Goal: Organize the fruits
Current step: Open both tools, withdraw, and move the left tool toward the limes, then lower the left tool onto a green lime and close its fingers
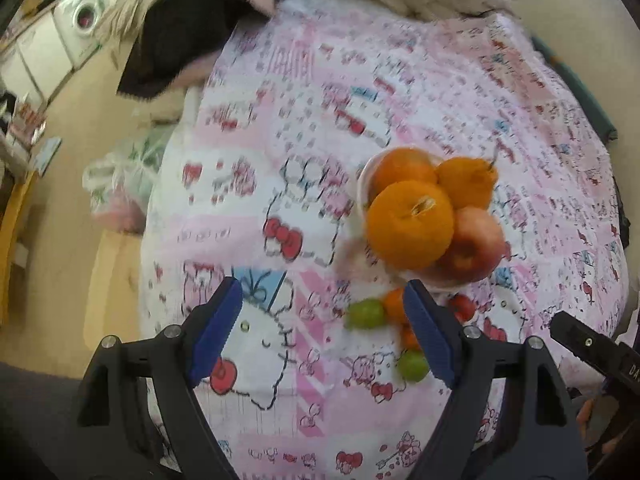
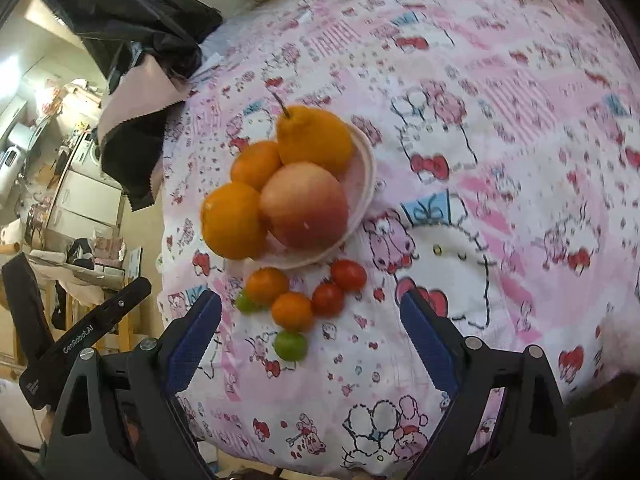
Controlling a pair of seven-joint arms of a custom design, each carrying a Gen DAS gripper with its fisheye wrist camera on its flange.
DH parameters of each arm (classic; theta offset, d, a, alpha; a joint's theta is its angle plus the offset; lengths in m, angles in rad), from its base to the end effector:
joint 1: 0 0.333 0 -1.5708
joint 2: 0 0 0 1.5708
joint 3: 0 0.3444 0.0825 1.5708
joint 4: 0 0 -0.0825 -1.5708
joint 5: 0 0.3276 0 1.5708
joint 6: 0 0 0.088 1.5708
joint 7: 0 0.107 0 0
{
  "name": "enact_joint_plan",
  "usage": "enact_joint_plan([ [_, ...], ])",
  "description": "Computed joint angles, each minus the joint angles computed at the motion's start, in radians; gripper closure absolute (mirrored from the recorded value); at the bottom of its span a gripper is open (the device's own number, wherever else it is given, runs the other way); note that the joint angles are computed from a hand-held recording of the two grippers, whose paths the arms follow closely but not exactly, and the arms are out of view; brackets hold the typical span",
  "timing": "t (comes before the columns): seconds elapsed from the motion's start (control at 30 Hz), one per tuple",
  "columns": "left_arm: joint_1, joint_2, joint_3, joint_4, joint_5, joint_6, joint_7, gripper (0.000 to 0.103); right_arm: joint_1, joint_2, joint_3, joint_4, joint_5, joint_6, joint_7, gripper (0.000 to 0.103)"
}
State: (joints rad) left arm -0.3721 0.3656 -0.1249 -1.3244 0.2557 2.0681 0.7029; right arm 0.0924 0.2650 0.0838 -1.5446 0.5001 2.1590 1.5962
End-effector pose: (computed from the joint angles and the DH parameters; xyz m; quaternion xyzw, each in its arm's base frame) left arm 0.5911 -0.2858 0.6037 -0.7889 0.5764 -0.1767 0.1194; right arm 0.6161 0.1219 0.5817 -0.6546 0.6979 0.0772 0.2800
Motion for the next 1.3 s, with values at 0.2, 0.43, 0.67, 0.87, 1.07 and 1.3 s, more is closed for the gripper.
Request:
enact_joint_plan([
  [0.2,0.026,0.04,-0.004,0.008,-0.089,-0.057,-0.011,0.033,-0.031,0.045,0.0,0.019,0.064,-0.047,0.072,0.01],
  [0.43,0.038,0.126,-0.02,0.082,-0.173,-0.087,0.036,0.05,-0.035,0.095,0.014,0.07,0.059,-0.08,0.103,0.01],
  [0.67,0.031,0.208,-0.024,0.175,-0.248,-0.13,0.087,0.05,-0.038,0.116,0.025,0.097,0.057,-0.102,0.098,0.01],
  [0.87,0.02,0.233,-0.009,0.21,-0.25,-0.132,0.067,0.05,-0.044,0.125,0.026,0.104,0.07,-0.107,0.106,0.01],
  [1.07,0.003,0.307,-0.001,0.338,-0.236,-0.225,0.062,0.049,-0.04,0.136,0.028,0.119,0.059,-0.119,0.113,0.01],
  [1.3,0.007,0.354,-0.003,0.409,-0.255,-0.266,0.06,0.049,-0.037,0.137,0.028,0.119,0.048,-0.123,0.113,0.01],
])
